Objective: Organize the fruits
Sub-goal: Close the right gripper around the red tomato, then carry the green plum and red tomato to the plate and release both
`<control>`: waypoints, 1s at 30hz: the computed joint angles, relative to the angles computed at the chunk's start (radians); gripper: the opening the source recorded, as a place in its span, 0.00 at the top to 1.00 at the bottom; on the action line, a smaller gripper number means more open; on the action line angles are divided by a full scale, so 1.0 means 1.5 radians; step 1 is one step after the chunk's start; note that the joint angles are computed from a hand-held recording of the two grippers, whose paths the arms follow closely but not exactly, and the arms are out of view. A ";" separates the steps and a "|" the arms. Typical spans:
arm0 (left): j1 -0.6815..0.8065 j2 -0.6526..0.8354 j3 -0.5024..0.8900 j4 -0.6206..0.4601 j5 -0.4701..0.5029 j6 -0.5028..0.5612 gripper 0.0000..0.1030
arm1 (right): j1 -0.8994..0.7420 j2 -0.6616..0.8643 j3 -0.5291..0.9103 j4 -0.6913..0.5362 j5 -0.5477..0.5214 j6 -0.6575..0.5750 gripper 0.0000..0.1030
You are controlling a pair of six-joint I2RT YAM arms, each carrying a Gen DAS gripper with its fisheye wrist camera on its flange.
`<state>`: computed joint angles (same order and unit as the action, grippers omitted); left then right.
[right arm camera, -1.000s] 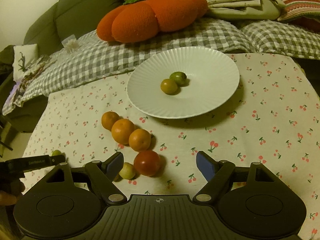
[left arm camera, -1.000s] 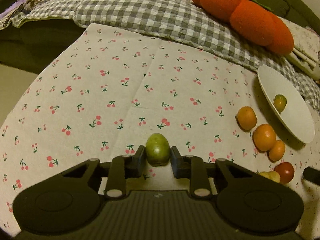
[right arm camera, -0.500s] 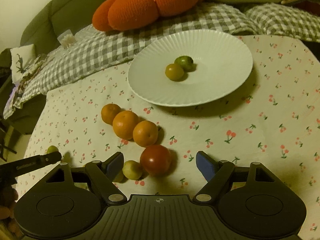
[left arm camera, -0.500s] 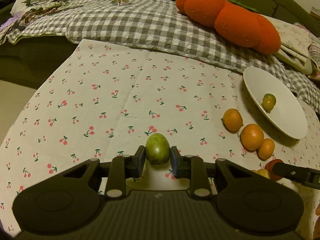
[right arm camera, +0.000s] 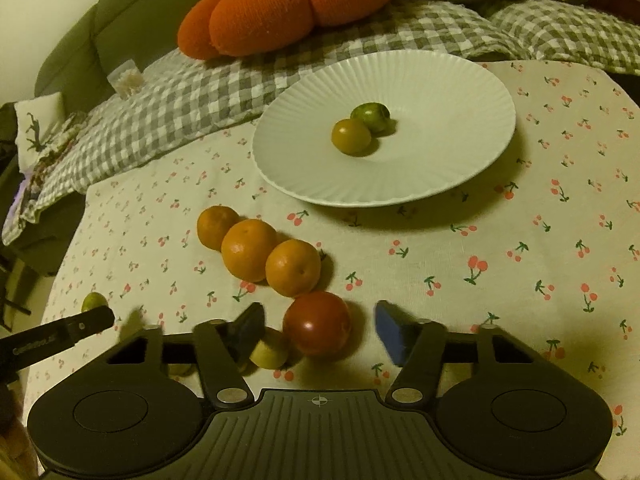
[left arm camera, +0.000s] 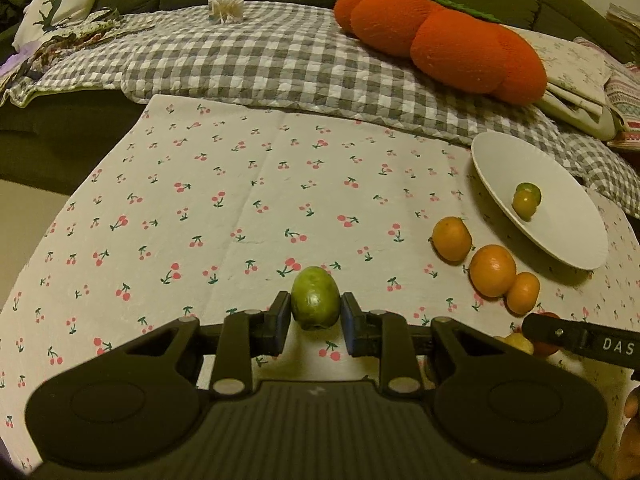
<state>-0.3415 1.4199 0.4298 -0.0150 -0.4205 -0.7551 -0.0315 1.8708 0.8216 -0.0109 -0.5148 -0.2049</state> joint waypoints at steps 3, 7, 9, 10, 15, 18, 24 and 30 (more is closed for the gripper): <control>-0.003 -0.001 -0.002 0.002 -0.004 0.003 0.76 | 0.003 -0.003 -0.001 0.000 -0.004 -0.003 0.64; -0.009 -0.003 -0.002 0.002 -0.011 0.004 0.76 | 0.005 -0.005 -0.004 0.003 -0.001 -0.005 0.65; -0.011 -0.004 -0.002 0.002 -0.015 0.006 0.76 | 0.004 -0.005 -0.003 0.002 -0.002 -0.005 0.65; -0.012 -0.005 -0.002 0.002 -0.017 0.007 0.76 | 0.004 -0.007 -0.003 0.000 -0.003 -0.006 0.65; -0.015 -0.008 -0.002 0.003 -0.021 0.008 0.76 | 0.003 -0.017 -0.004 -0.010 -0.001 -0.010 0.65; -0.019 -0.009 -0.001 0.002 -0.026 0.010 0.76 | 0.001 -0.023 -0.005 -0.013 -0.001 -0.010 0.65; -0.032 -0.008 0.001 0.000 -0.041 0.013 0.76 | -0.002 -0.038 -0.006 -0.021 -0.001 -0.013 0.65; -0.044 -0.001 0.007 0.005 -0.053 0.017 0.76 | -0.005 -0.064 -0.017 -0.018 -0.006 -0.023 0.65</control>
